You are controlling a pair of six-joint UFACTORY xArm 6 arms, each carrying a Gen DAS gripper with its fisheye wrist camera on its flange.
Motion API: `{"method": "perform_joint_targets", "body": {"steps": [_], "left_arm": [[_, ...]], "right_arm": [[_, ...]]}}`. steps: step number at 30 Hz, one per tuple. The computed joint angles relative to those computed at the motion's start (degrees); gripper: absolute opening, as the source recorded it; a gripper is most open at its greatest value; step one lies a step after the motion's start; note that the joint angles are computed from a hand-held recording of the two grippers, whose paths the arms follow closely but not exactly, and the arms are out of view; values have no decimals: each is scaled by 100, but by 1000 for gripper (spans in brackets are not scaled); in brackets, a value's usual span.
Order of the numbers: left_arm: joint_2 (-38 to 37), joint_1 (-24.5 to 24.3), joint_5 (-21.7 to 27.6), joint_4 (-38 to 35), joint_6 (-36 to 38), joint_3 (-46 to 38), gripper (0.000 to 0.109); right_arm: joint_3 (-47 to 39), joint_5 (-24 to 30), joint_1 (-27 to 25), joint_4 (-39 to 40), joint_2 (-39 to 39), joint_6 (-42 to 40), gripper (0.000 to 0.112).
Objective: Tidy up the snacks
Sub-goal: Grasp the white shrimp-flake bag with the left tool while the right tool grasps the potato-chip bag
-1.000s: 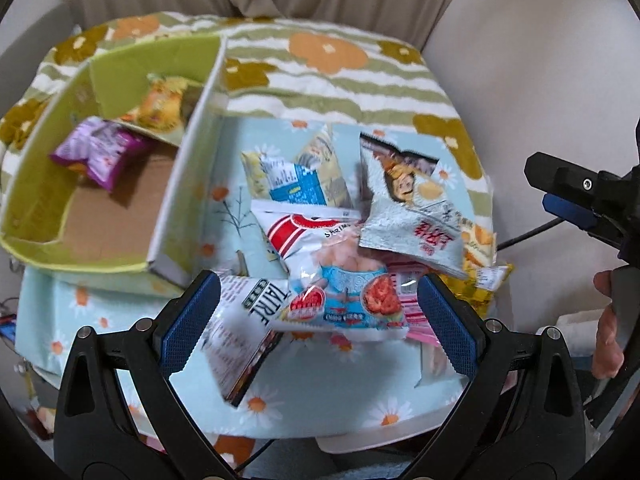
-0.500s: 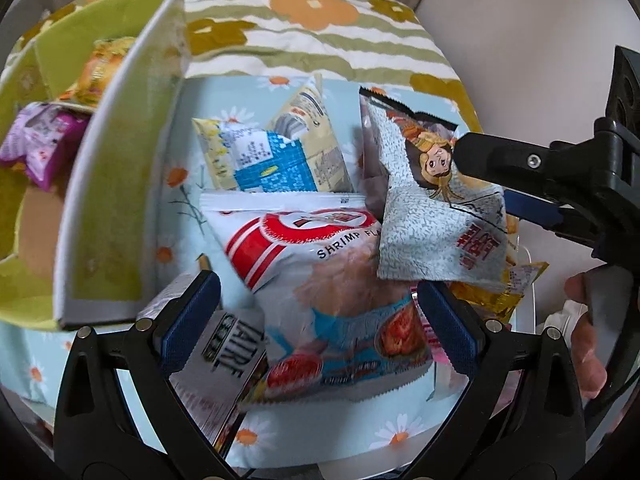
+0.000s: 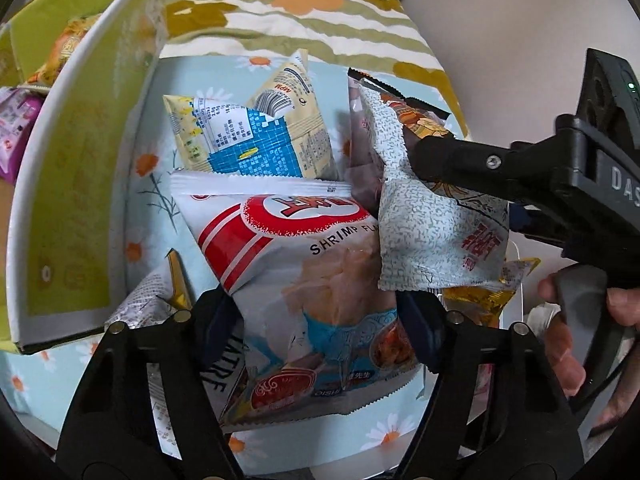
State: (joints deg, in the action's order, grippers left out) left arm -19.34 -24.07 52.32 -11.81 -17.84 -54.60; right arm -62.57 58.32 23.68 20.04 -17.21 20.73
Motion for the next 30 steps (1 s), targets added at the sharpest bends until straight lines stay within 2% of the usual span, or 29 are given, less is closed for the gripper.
{"method": "perform_joint_targets", "body": {"steps": [7, 11, 13, 16, 22, 30], "left_arm": [[-168, 17, 10, -38, 13, 108, 64], [-258, -16, -12, 4, -14, 172, 63], [-295, -41, -17, 45, -52, 192, 63], [-335, -68, -12, 107, -113, 205, 63], [-539, -148, 7, 263, -308, 280, 62], [-874, -285, 35, 620, -679, 321, 62]], "right_arm": [[-66, 19, 77, -3, 116, -5, 101], [-99, 40, 119, 17, 148, -33, 81], [-84, 50, 119, 46, 112, -74, 66], [-45, 48, 121, 13, 26, -96, 58], [33, -2, 110, -46, -217, -189, 52], [129, -56, 80, -96, -668, -243, 51]]}}
